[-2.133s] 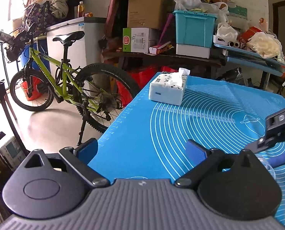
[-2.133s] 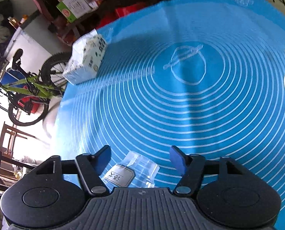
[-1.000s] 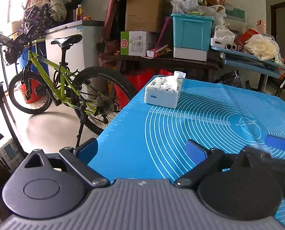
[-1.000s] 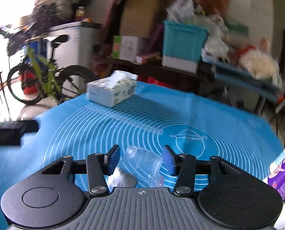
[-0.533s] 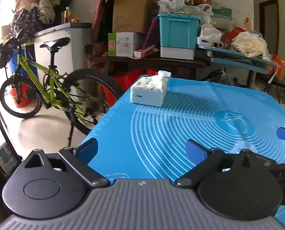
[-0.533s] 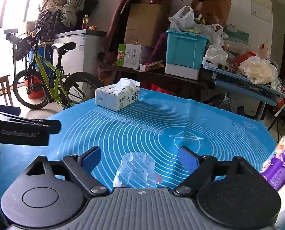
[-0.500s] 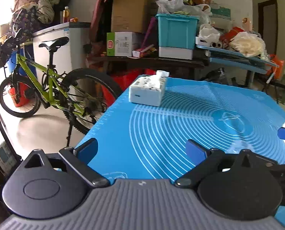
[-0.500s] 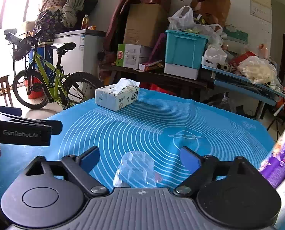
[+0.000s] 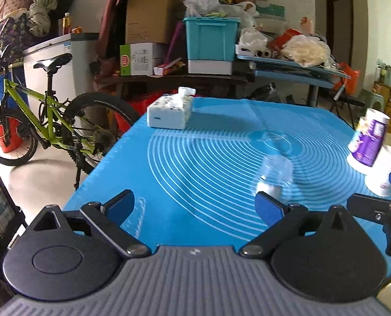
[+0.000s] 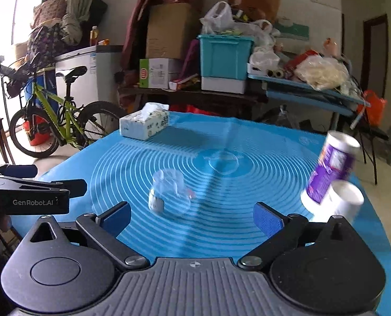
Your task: Flip cup upside down
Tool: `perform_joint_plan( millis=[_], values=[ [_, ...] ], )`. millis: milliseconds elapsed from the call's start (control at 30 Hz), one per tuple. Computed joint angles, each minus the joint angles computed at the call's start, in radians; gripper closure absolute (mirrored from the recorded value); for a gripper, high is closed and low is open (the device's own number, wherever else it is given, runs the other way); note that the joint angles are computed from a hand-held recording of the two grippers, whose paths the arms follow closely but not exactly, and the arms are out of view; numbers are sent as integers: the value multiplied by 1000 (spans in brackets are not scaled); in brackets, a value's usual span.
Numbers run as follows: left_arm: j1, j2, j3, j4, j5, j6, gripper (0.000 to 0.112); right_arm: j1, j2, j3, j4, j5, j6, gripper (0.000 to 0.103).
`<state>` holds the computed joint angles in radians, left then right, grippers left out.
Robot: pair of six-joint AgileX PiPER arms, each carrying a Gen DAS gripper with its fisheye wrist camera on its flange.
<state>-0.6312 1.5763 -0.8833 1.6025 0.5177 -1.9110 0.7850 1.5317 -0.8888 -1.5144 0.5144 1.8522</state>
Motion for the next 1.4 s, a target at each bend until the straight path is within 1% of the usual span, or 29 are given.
perform_joint_plan(
  millis=[67,167,233,400,633,900,1400],
  values=[
    [-21,-3,13,12,11,-6,15,6,-22,28,8,5,9,2],
    [-53,-4,30,19,29,-18,15,32,-40,55,16,37,5,2],
    [-58,-8,37,17,22,-17,15,34,-45,63,26,32,1,3],
    [-82,-6,56,42,46,-44,15,24,-49,77,44,4,-7,3],
    [-86,-4,61,58,44,-54,15,23,-53,95,29,-14,26,3],
    [-89,1,61,56,47,-67,15,20,-48,90,42,-18,12,4],
    [-78,6,61,70,27,-74,15,17,-38,83,50,-22,-4,4]
  ],
)
